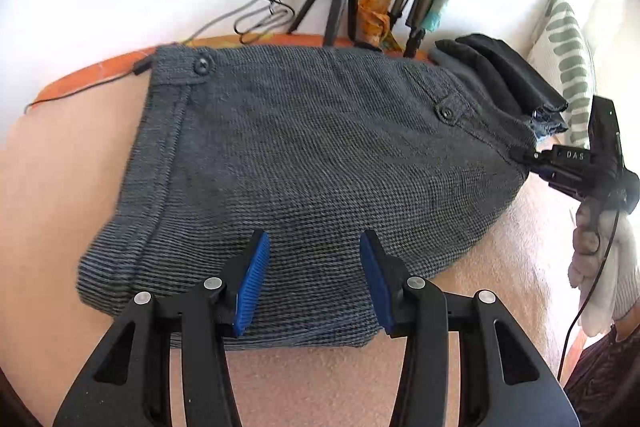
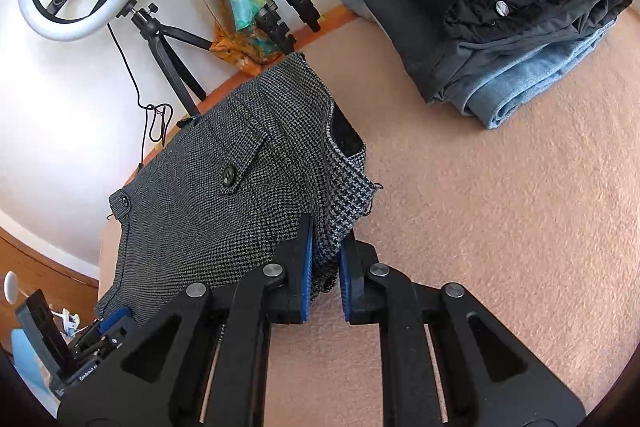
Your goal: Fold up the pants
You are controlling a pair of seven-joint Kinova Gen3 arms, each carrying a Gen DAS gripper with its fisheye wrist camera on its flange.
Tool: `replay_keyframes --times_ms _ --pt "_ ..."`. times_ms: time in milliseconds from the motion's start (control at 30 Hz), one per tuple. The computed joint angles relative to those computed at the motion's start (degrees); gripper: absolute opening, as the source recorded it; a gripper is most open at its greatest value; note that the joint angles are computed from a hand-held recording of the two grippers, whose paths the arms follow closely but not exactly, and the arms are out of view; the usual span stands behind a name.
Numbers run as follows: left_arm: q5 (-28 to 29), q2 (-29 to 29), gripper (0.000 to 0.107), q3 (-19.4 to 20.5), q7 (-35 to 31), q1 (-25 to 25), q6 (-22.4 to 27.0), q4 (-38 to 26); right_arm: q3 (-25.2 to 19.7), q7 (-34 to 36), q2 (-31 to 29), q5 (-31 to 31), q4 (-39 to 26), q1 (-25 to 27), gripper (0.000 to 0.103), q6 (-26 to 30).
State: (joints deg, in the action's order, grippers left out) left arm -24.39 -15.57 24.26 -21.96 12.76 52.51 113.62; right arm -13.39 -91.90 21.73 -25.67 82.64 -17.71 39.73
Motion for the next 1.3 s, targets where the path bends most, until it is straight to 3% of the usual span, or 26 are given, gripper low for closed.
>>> replay_keyframes --times_ms 133,267,400,567,667,733,967,1300 --pt "0.90 -3.49 0.045 -2.26 0.24 -1.92 2.46 1.15 -1.17 3.26 -0.78 -2.52 0.93 2.12 0.023 0.32" --pt "6.37 -4.90 0.041 -6.38 -2.13 -3.15 -0.21 5.39 -0.88 4.28 -1.25 -4.08 2.05 2.89 0.031 0.39" --pt "2.89 -3.52 0.041 -0.24 -2.04 -5.46 2.78 4.26 -0.66 4.95 -1.76 -5.60 2.55 3.72 0.032 0.47" --pt "-2.58 -2.96 0.041 3.84 0.58 -5.32 7.38 1.09 -0.61 7.75 -3.87 -7.17 3.63 5.16 0.035 0.33" --pt "-3.81 -3.95 0.043 3.79 0.48 -3.73 5.38 -0.52 -0.42 10.22 -6.08 -9.11 5.36 6.63 0.046 0.18" --pt "-3.61 -3.13 0.051 4.03 -0.83 -2.84 3.08 -2.16 -0.15 12.13 -7.45 -12.02 6.62 8.38 0.047 0.92" --pt "-9.35 10.52 0.059 7.68 -4.43 2.49 -0.64 -11.77 3.56 15.03 -11.22 -17.29 6.29 11.92 0.060 7.85" --pt "-15.14 28.98 0.059 4.68 -12.56 12.36 3.10 -28.61 7.16 21.08 -13.61 -20.71 5.46 13.86 0.061 10.35"
